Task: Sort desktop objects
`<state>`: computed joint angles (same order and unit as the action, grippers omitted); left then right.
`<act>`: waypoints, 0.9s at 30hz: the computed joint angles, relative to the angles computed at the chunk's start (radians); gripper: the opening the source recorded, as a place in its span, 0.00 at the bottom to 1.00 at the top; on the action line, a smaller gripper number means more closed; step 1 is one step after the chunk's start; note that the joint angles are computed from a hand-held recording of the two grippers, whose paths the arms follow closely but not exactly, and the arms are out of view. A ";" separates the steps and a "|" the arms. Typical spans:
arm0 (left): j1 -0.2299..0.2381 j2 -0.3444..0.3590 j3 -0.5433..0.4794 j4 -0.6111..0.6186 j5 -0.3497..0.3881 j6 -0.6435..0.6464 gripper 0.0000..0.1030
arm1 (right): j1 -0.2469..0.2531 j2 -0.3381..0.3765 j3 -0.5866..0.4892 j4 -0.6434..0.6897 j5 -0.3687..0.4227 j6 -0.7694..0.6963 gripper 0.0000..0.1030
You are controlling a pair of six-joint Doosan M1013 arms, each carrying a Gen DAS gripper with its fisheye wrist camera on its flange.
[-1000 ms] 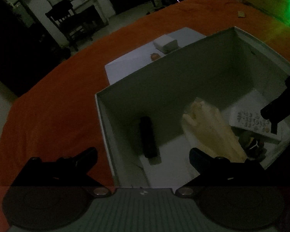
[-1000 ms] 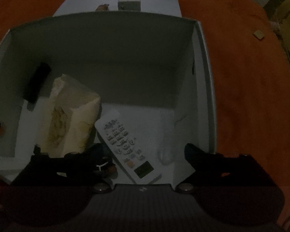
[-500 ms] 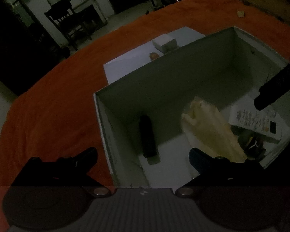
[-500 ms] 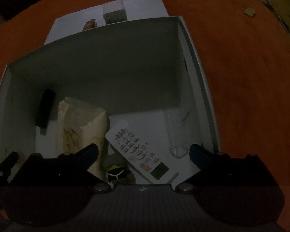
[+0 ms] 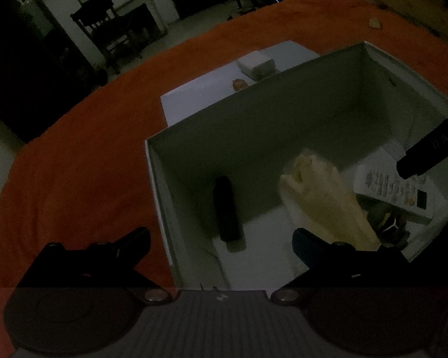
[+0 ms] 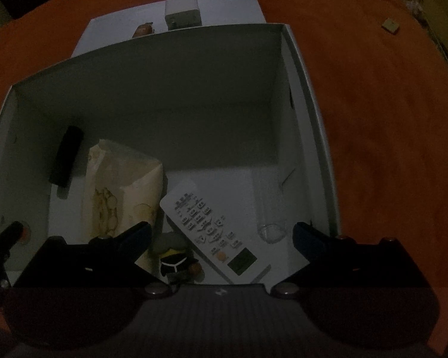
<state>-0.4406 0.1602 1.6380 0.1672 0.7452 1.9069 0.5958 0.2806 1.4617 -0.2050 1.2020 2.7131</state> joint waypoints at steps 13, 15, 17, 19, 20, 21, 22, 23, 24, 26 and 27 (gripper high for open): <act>0.008 0.010 -0.019 -0.038 0.040 -0.026 1.00 | -0.002 0.004 -0.009 0.009 0.009 -0.018 1.00; 0.007 0.009 -0.018 -0.039 0.039 -0.026 1.00 | -0.001 0.005 -0.009 0.005 0.010 -0.017 1.00; 0.008 0.008 -0.017 -0.047 0.035 -0.024 1.00 | 0.000 0.005 -0.008 0.000 0.008 -0.016 1.00; 0.012 0.008 -0.018 -0.070 0.034 -0.020 1.00 | 0.001 0.005 -0.008 -0.003 0.008 -0.015 1.00; 0.015 0.008 -0.020 -0.082 0.034 -0.020 1.00 | 0.002 0.005 -0.007 -0.006 0.007 -0.013 1.00; 0.016 0.007 -0.020 -0.092 0.033 -0.020 1.00 | 0.003 0.006 -0.007 -0.008 0.007 -0.013 1.00; 0.018 0.007 -0.021 -0.100 0.032 -0.021 1.00 | 0.004 0.006 -0.008 -0.009 0.008 -0.014 1.00; 0.019 0.006 -0.021 -0.104 0.031 -0.023 1.00 | 0.004 0.007 -0.008 -0.008 0.009 -0.016 1.00; 0.019 0.006 -0.022 -0.106 0.030 -0.025 1.00 | 0.004 0.008 -0.009 -0.007 0.010 -0.017 1.00; 0.020 0.007 -0.022 -0.106 0.029 -0.029 1.00 | 0.004 0.008 -0.010 -0.008 0.012 -0.017 1.00; 0.019 0.007 -0.022 -0.104 0.029 -0.029 1.00 | 0.004 0.009 -0.011 -0.007 0.014 -0.018 1.00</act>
<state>-0.4213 0.1671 1.6164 0.0630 0.7745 1.8775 0.5998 0.2895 1.4511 -0.2125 1.2159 2.6948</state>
